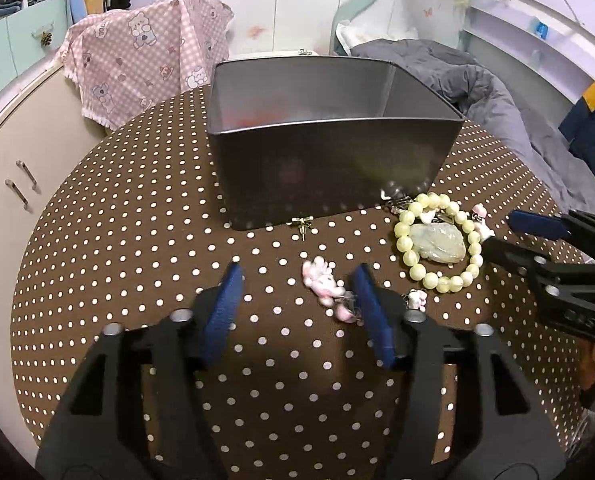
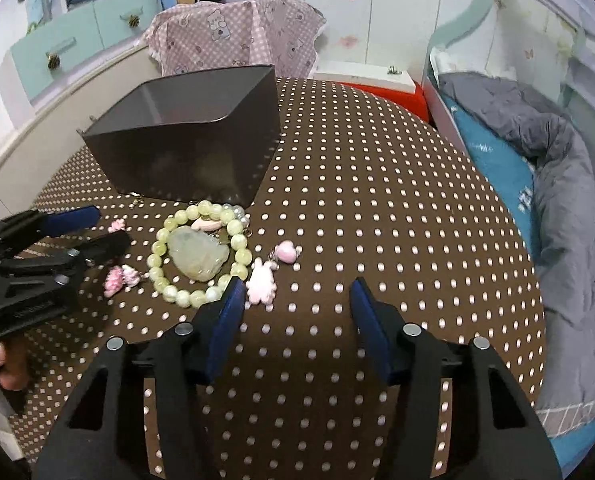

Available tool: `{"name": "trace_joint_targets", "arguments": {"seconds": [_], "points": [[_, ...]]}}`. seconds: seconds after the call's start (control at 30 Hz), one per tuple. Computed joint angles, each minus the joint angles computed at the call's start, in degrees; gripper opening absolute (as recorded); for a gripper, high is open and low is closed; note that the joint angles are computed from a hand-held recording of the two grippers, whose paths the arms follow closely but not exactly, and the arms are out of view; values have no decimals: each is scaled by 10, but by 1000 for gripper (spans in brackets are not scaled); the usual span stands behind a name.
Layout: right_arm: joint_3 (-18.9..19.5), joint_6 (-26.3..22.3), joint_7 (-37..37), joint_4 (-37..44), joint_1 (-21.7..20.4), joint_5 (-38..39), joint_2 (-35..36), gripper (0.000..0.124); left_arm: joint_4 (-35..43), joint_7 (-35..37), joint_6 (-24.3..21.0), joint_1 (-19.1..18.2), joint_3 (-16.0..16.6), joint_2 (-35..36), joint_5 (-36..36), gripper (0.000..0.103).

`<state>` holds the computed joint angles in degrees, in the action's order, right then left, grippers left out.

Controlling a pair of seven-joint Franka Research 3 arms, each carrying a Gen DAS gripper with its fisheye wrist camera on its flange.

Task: Organize jewelry
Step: 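Grasp the white bunny charm with the right gripper while the left holds the pink charm, then carry both charms over the tin and open both grippers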

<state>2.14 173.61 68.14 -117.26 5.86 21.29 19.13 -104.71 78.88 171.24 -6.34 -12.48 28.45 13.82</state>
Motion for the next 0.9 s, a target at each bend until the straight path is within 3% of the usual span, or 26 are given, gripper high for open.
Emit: {"name": "trace_joint_targets", "arguments": {"seconds": [0.07, 0.13, 0.23, 0.33, 0.43, 0.53, 0.63, 0.9], "points": [[-22, 7, 17, 5, 24, -25, 7, 46, -9, 16, 6, 21, -21, -3, -11, 35], [-39, 23, 26, 2, 43, -51, 11, 36, -16, 36, 10, 44, -43, -4, -28, 32], [-29, 27, 18, 2, 39, -60, 13, 18, -20, 60, 14, 68, -69, -2, -51, 32], [-16, 25, 11, 2, 29, -56, 11, 14, -14, 50, 9, 35, -36, -4, -38, 32], [22, 17, -16, 1, -10, -17, 5, 14, -8, 65, 4, 38, -43, -1, -36, 31], [63, 14, -56, -11, -50, 40, -9, 14, -11, 100, 6, 70, -81, 2, -60, 13], [103, 7, -118, -23, -90, 118, -29, 14, -25, 128, 15, 98, -111, -1, -88, 13], [132, -17, -276, -18, -113, 288, -75, 14, -86, 148, 67, 140, -148, -53, -124, 13]]}}
